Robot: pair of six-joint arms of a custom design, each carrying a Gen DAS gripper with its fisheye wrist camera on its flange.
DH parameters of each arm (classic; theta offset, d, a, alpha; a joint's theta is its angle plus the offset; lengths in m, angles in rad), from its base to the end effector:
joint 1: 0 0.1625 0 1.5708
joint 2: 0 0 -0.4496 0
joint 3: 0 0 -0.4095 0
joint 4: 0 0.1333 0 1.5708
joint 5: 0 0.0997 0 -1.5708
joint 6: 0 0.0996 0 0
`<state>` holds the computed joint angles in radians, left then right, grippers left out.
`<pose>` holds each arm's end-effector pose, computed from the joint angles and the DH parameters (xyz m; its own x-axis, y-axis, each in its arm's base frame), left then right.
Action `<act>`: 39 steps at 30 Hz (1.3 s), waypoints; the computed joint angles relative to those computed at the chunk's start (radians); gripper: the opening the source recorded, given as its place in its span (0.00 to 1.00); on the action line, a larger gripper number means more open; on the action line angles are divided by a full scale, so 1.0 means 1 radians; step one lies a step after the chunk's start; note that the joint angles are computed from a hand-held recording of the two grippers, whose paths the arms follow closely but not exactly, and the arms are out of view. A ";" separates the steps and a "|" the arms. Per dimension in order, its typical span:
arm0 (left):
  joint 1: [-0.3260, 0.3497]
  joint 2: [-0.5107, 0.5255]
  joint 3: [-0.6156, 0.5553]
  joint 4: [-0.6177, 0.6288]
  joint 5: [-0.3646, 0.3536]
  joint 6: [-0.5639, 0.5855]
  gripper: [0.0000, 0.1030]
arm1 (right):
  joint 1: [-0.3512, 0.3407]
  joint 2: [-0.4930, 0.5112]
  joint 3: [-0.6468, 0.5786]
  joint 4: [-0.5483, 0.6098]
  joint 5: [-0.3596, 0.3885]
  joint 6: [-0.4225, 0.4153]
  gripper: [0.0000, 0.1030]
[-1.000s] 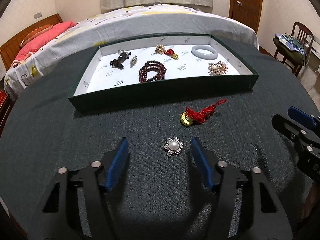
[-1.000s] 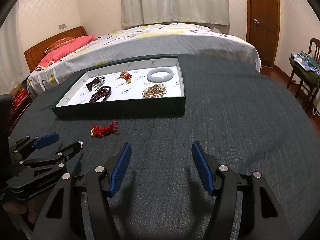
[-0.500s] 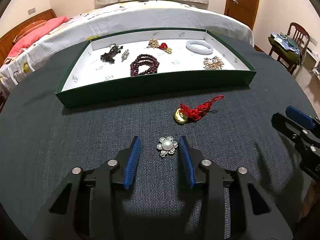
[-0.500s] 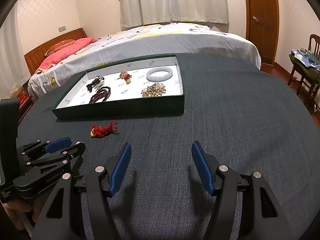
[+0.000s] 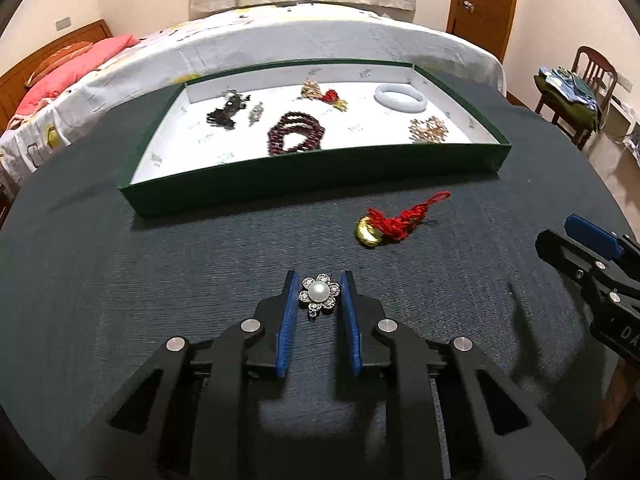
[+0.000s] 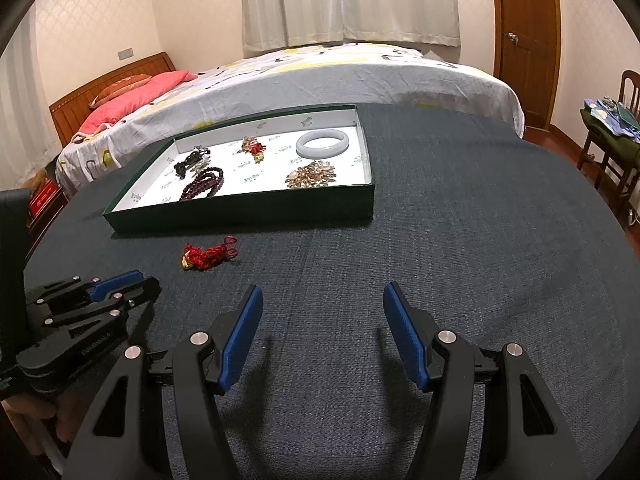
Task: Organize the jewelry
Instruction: 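Grasp the pearl flower brooch with the left tool while the right tool grasps the red knot charm, then carry the brooch with the left tool into the box while the right tool carries the charm there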
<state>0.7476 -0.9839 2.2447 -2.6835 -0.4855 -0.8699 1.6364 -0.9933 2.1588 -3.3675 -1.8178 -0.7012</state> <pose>-0.1910 -0.4789 0.0862 -0.6972 -0.2360 -0.6769 0.2984 0.7630 -0.5734 0.1444 -0.5361 0.1437 -0.7124 -0.4583 0.5315 -0.6707 0.6674 -0.3235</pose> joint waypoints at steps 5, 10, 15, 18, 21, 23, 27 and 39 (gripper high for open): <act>-0.005 -0.051 0.025 0.058 0.023 -0.051 0.21 | 0.019 0.014 -0.004 0.010 0.001 -0.005 0.59; -0.003 -0.104 0.048 0.126 0.041 -0.103 0.21 | 0.050 0.046 -0.029 0.043 0.003 -0.002 0.59; 0.006 -0.152 0.066 0.169 0.057 -0.131 0.21 | 0.076 0.093 -0.078 0.082 0.001 0.026 0.59; 0.012 -0.167 0.072 0.175 0.063 -0.135 0.21 | 0.090 0.125 -0.110 0.095 -0.009 0.036 0.59; 0.023 -0.174 0.075 0.160 0.065 -0.122 0.21 | 0.101 0.155 -0.137 0.102 -0.025 0.041 0.59; 0.031 -0.174 0.076 0.140 0.063 -0.105 0.21 | 0.106 0.172 -0.152 0.107 -0.040 0.045 0.59; 0.041 -0.168 0.076 0.107 0.059 -0.078 0.21 | 0.108 0.189 -0.169 0.142 -0.063 0.052 0.59; 0.049 -0.164 0.077 0.090 0.053 -0.069 0.21 | 0.096 0.152 -0.154 0.238 0.006 0.070 0.24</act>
<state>0.7967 -1.1478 2.3220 -2.5939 -0.4328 -0.9390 1.7326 -0.8418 2.0050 -3.1295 -1.8116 -0.6313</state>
